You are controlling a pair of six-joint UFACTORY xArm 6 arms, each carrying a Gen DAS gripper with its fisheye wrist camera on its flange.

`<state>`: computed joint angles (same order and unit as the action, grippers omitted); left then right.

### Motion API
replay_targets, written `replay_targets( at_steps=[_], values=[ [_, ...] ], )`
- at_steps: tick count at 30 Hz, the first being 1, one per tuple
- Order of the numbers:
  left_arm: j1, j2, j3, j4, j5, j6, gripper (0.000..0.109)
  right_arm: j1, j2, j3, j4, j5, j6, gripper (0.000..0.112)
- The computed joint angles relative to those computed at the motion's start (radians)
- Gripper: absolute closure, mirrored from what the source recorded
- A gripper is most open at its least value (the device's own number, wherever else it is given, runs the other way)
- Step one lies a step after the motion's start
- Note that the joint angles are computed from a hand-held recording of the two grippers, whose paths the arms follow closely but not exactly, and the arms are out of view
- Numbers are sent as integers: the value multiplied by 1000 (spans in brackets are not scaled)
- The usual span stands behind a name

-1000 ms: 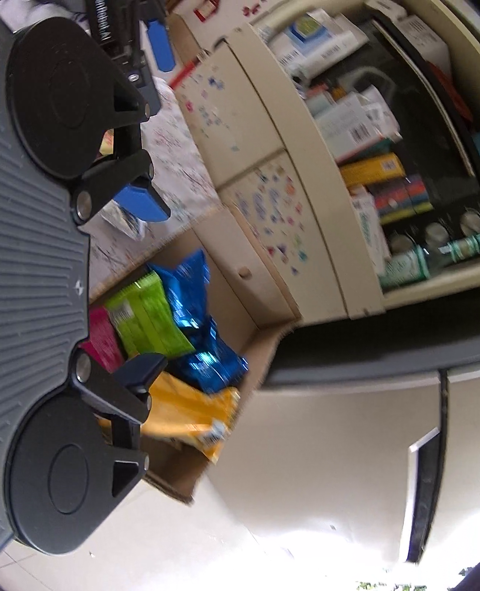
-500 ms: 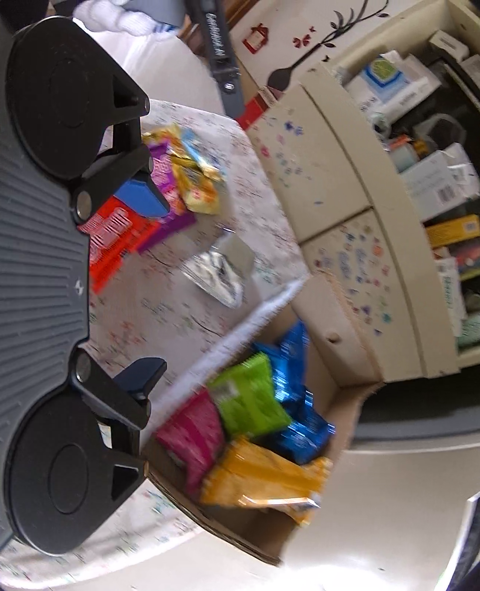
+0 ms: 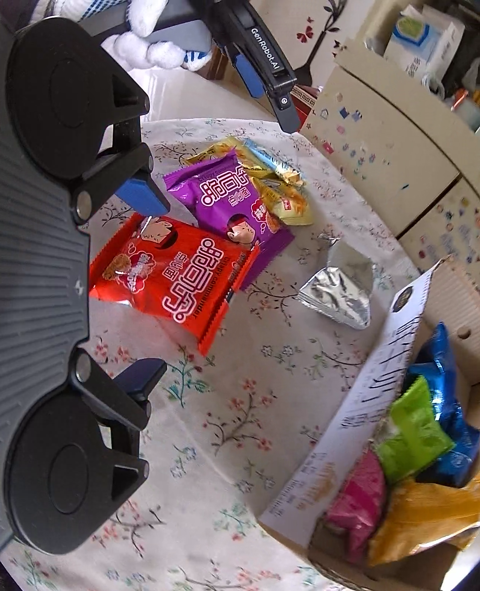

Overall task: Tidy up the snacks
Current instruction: 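Move both tools back over the snacks on the table, then grasp the red Crispy commander bag with the right gripper while the left reaches for snacks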

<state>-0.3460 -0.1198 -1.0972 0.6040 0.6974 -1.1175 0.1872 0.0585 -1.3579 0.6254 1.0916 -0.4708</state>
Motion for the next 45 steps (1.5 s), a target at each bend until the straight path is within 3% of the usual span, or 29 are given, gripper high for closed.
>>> replay_targets(
  at_steps=[13,24,29,31,39,45],
  values=[
    [26,90,-28,-36,-81,193,16,93,6,36,-46,-124,77,24],
    [56,151,-17,-96,-140,302,15,190,-13,115,-213,-327,68,23],
    [57,166,-25,-77,-152,291,16,198,-1,114,-248,-377,44,32],
    [57,171,-32,-75,-143,287,19,191,7,102,-241,-376,34,34],
    [45,169,-41,-80,-127,300,49,164,30,71,-250,-392,43,38],
    [43,153,-35,-92,-119,328,58,154,34,58,-230,-392,21,38]
  ],
)
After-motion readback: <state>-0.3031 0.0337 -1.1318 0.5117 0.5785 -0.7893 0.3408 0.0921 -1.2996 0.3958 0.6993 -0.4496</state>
